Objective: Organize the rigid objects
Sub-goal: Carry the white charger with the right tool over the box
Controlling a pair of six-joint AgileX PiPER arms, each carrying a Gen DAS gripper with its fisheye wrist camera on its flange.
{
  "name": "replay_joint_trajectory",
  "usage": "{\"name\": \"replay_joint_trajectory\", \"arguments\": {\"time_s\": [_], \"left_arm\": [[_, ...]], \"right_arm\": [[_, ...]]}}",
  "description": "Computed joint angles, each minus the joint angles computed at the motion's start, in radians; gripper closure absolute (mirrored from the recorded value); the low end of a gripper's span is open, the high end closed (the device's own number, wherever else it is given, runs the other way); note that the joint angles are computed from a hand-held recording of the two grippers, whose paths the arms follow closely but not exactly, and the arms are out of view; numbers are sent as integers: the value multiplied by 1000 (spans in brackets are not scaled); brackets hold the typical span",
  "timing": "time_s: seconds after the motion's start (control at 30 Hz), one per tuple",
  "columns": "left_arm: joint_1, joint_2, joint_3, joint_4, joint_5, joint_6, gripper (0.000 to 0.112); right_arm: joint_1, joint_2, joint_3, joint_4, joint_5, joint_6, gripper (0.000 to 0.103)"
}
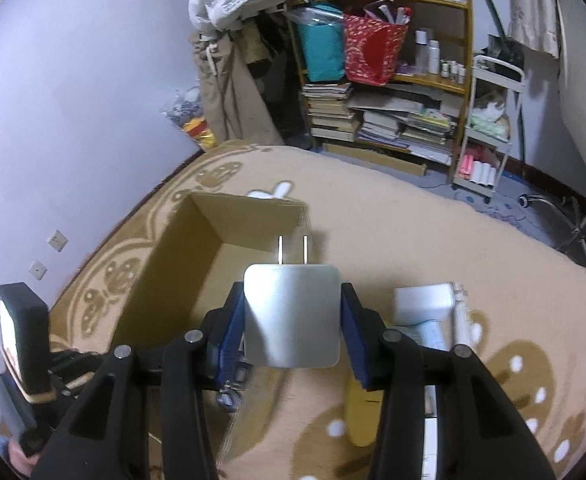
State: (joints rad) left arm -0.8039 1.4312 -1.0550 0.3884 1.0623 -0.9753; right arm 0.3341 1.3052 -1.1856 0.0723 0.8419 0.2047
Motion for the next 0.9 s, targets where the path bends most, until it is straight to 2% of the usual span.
{"name": "replay_joint_trajectory", "arguments": {"time_s": [0.2,0.33,0.43,0.57,0.9], "left_arm": [[23,-15,11,-25,-21,17,102],[19,-16,15,-18,-21,11,102],[9,-13,15,-7,-16,4,102],[36,-24,23,-37,-35,21,102],[37,-25,28,-37,-41,17,102]], "right_arm": [[79,47,-11,-19,-43,45,54],[144,61,19,-129,-109,132,54],[169,90,6,-141,-93,101,54],[200,98,16,-200,-112,128,54],[205,132,14,-205,-121,159,54]]}}
